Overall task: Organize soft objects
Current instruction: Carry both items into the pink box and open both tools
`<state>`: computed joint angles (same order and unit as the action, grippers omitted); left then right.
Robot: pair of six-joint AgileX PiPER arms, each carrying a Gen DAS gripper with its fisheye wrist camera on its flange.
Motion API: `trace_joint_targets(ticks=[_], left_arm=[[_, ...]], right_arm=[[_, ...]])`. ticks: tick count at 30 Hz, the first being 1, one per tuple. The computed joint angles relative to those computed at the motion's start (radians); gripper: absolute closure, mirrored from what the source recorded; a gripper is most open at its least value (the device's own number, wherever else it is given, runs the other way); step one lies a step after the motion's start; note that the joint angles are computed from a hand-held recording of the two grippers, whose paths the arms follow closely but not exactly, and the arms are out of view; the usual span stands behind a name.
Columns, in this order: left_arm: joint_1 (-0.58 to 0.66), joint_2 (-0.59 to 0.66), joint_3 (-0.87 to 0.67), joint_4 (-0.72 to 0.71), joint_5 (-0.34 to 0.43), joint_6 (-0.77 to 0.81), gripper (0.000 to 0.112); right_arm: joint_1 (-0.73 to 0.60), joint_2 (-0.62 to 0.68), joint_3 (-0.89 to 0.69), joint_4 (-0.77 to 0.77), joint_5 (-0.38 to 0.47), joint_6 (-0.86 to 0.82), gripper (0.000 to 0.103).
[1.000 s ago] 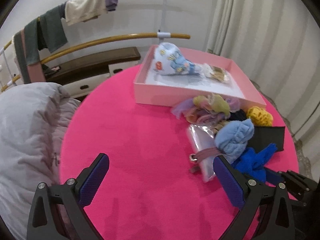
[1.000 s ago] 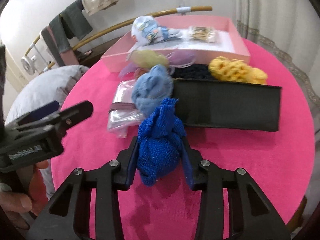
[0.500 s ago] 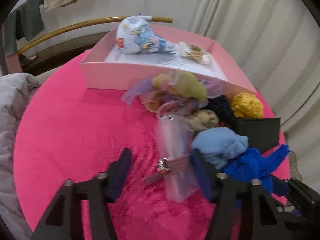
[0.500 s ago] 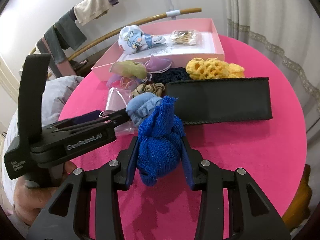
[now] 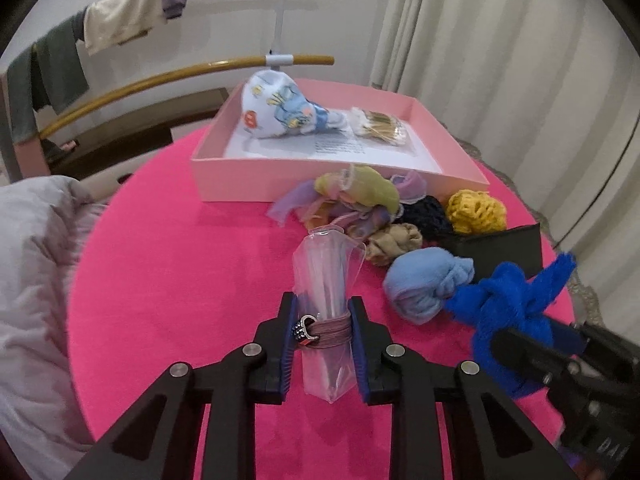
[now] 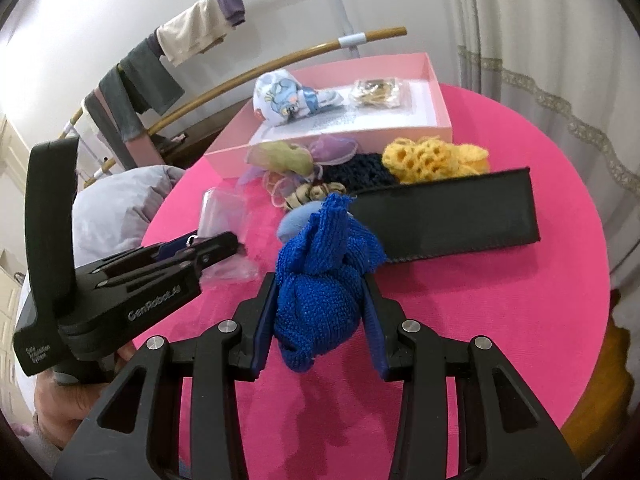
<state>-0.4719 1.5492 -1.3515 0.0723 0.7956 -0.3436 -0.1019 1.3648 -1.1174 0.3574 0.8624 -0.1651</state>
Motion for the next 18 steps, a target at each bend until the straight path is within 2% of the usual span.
trace_joint_targets(ticks=[4, 10, 18], left_arm=[[-0.02, -0.071, 0.018, 0.063, 0.041, -0.046, 0.091], [0.007, -0.119, -0.028, 0.056, 0.084, -0.015, 0.091], [0.042, -0.067, -0.227, 0.056, 0.152, 0.047, 0.091]], right_arm=[[0.028, -0.006, -0.022, -0.016, 0.004, 0.023, 0.066], [0.043, 0.002, -0.096, -0.036, 0.018, 0.041, 0.066], [0.031, 0.097, -0.327, -0.085, 0.06, 0.055, 0.066]])
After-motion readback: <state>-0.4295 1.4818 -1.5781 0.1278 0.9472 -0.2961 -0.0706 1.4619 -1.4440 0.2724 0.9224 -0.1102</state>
